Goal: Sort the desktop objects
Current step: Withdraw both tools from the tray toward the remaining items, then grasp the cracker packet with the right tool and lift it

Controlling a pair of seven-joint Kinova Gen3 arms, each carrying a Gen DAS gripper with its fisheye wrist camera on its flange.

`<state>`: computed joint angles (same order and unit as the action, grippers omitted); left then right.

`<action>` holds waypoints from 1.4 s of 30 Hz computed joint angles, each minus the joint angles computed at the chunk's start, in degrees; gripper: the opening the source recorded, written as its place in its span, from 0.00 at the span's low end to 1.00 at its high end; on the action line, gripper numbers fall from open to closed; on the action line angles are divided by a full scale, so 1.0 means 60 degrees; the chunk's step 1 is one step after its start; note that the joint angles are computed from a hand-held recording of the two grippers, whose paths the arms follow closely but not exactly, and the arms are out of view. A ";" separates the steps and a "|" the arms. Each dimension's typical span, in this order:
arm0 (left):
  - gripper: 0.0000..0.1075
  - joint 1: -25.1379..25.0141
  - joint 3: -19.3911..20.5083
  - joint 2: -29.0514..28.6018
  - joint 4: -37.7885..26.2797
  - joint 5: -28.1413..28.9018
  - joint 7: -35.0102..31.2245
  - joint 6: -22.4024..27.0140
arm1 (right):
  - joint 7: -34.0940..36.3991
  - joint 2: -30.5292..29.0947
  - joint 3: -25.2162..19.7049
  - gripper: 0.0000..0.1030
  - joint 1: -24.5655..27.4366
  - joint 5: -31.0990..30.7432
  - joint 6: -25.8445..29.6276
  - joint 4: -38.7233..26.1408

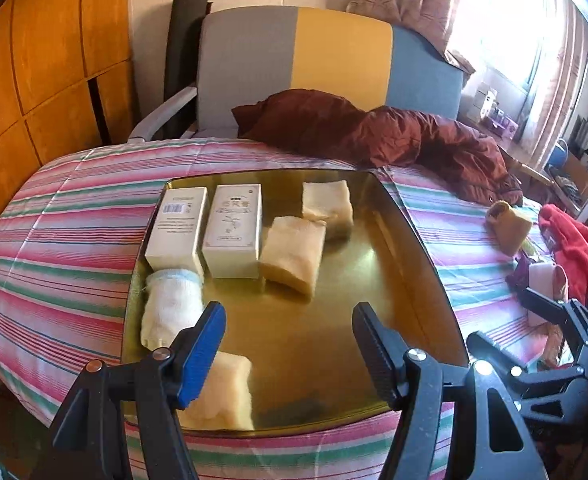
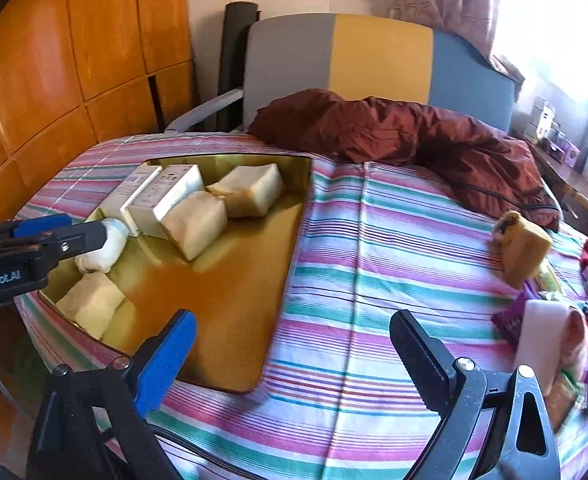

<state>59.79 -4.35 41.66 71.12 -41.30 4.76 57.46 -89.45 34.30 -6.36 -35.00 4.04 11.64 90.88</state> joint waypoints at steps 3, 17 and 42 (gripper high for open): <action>0.62 -0.0014 0.0065 0.0093 -0.0197 0.0017 -0.0198 0.0014 | -0.0200 -0.0114 0.0296 0.95 -0.0075 -0.0019 -0.0097 0.0189; 0.62 -0.0127 0.0104 0.0626 -0.1261 0.0550 -0.1676 -0.0221 | -0.1532 -0.0581 0.1692 0.95 -0.0140 0.0261 -0.0125 0.1194; 0.64 -0.0767 0.0194 0.2134 -0.5044 0.2453 -0.5608 -0.0436 | -0.5087 0.0274 0.2641 0.95 0.0910 0.1671 0.2171 -0.0080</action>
